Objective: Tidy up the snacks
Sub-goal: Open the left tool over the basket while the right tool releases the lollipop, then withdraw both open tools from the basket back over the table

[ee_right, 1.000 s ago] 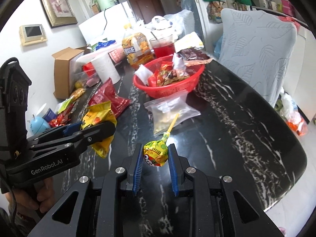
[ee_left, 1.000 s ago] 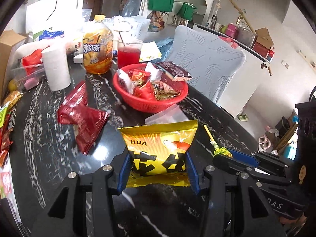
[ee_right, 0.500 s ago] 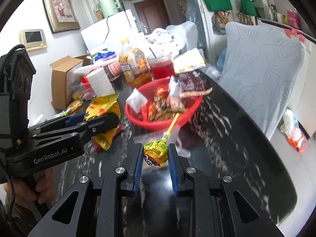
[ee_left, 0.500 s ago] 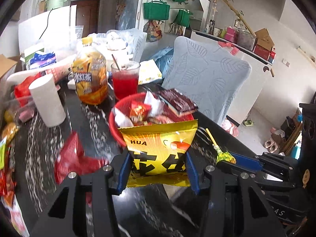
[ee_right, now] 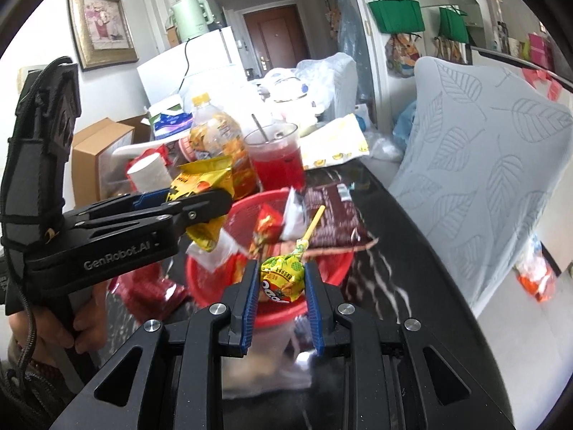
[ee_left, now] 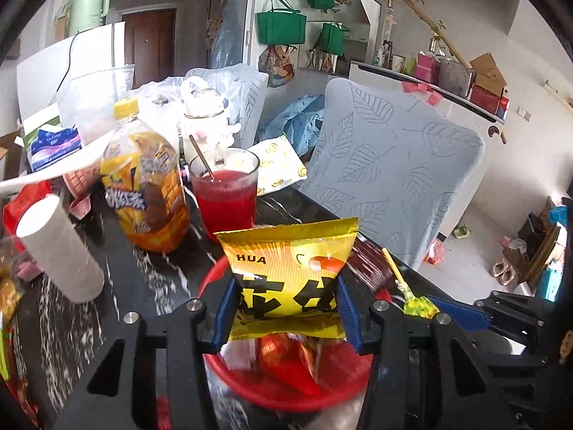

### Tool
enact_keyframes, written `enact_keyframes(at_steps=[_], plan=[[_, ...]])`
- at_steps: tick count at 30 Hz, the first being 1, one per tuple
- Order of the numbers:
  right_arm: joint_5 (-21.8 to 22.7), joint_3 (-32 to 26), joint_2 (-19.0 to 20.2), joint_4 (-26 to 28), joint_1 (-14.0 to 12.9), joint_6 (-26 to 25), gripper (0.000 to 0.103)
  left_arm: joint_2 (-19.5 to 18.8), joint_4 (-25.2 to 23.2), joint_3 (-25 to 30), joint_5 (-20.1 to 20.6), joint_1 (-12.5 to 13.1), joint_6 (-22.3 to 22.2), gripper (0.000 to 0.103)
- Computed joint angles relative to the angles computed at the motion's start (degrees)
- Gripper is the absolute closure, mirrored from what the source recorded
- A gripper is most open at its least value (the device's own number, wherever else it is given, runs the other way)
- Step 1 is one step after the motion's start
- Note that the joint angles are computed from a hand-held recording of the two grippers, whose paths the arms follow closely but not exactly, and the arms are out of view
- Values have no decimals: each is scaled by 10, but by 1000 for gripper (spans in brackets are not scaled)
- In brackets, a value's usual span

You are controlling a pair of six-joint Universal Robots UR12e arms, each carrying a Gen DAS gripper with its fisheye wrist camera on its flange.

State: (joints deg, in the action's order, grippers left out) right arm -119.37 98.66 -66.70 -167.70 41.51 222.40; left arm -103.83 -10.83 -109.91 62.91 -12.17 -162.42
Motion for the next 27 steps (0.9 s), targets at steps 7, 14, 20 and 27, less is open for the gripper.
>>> enact_keyframes(at_steps=[7, 14, 20, 27], plan=[[14, -5, 6, -3, -13, -19, 78, -20, -15, 19, 39, -11, -6, 26], [34, -5, 10, -3, -16, -18, 78, -16, -8, 11, 60, -9, -14, 24], [53, -11, 16, 4, -15, -27, 78, -5, -13, 2, 61, 0, -19, 24], [69, -15, 20, 23, -16, -20, 70, 5, -7, -8, 65, 5, -21, 24]])
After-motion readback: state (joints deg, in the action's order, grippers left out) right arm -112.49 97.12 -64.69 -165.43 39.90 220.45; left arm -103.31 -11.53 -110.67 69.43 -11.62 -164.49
